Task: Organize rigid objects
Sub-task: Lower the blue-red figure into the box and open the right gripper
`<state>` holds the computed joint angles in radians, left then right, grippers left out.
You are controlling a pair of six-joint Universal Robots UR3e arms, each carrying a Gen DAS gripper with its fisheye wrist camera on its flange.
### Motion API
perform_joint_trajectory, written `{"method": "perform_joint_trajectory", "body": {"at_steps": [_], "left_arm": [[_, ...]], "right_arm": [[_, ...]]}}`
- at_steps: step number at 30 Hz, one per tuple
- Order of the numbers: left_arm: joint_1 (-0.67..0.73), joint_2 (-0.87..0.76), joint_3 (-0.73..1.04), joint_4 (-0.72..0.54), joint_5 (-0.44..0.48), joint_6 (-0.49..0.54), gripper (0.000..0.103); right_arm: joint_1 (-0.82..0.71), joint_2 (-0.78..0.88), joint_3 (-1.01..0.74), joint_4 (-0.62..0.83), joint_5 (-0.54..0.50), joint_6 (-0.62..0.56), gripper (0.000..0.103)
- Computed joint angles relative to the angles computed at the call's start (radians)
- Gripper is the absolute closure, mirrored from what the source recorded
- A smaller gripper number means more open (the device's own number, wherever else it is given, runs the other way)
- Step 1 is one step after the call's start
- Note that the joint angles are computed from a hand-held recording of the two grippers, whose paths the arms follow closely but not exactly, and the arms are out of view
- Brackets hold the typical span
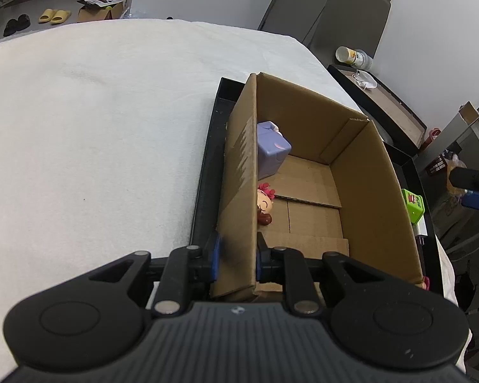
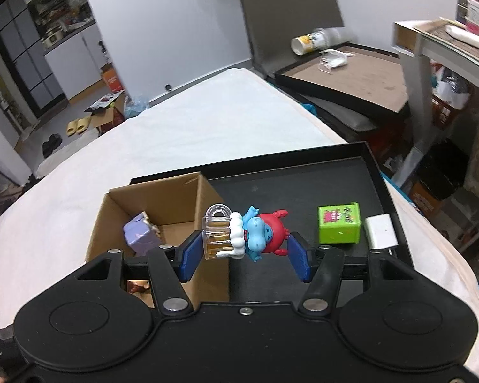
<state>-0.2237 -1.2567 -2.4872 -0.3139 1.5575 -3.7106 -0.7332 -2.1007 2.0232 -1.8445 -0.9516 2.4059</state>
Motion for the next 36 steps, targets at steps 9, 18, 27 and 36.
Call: {"method": "perform_joint_trajectory", "body": {"at_steps": [9,18,27,36], "left_arm": [[0.012,0.009,-0.010,0.006,-0.016,0.002,0.084],[0.027,0.025,-0.036,0.025,-0.030,0.021,0.083],[0.044,0.042,-0.056,0.037,-0.049,0.030,0.083],[0.034,0.040,-0.056,0.041,-0.041,0.022,0.083]], "right_arm": [[0.133,0.021,0.017,-0.068,0.004,0.023,0.047],[0.269,0.058,0.045,-0.193,-0.047,0.092,0.047],[0.420,0.124,0.057,-0.350,-0.122,0.147,0.047],[0.542,0.235,0.065,-0.565,-0.202,0.212,0.047]]}}
